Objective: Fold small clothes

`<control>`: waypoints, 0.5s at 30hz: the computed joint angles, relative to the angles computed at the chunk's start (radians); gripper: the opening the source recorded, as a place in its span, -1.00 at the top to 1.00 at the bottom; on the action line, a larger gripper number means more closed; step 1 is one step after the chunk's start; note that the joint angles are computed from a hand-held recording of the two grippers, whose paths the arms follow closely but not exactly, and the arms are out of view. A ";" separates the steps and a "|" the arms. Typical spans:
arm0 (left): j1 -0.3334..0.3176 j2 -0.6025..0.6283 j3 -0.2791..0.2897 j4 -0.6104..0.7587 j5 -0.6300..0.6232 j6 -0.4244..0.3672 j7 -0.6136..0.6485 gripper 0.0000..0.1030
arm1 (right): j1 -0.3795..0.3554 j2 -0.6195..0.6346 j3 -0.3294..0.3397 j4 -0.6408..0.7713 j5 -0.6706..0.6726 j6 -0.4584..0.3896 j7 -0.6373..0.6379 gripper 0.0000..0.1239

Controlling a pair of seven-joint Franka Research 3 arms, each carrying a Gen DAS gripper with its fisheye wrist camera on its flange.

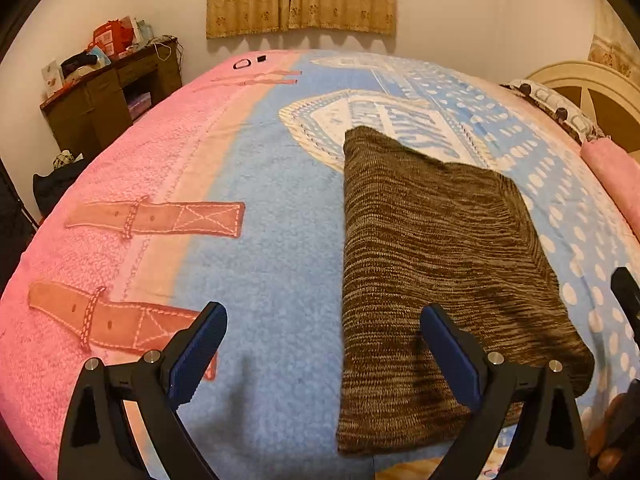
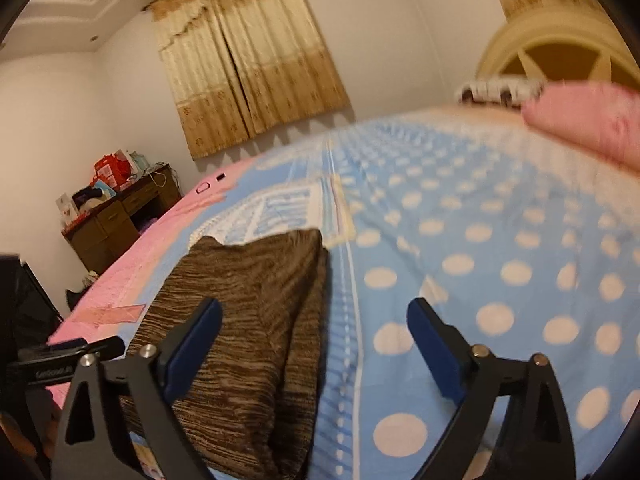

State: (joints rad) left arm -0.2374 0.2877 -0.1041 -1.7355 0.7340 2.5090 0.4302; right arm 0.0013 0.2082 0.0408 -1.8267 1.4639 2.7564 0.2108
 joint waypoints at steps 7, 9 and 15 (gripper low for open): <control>0.001 0.053 0.004 0.052 -0.011 0.016 0.054 -0.90 | 0.009 0.020 0.001 0.009 -0.086 -0.002 0.057 -0.61; 0.010 0.061 0.002 0.051 -0.031 0.054 0.080 -0.90 | 0.008 0.025 0.002 0.008 -0.118 0.003 0.087 -0.61; 0.041 0.084 -0.005 0.058 -0.129 0.147 0.170 -0.89 | -0.001 0.061 0.001 0.032 -0.268 0.003 0.266 -0.61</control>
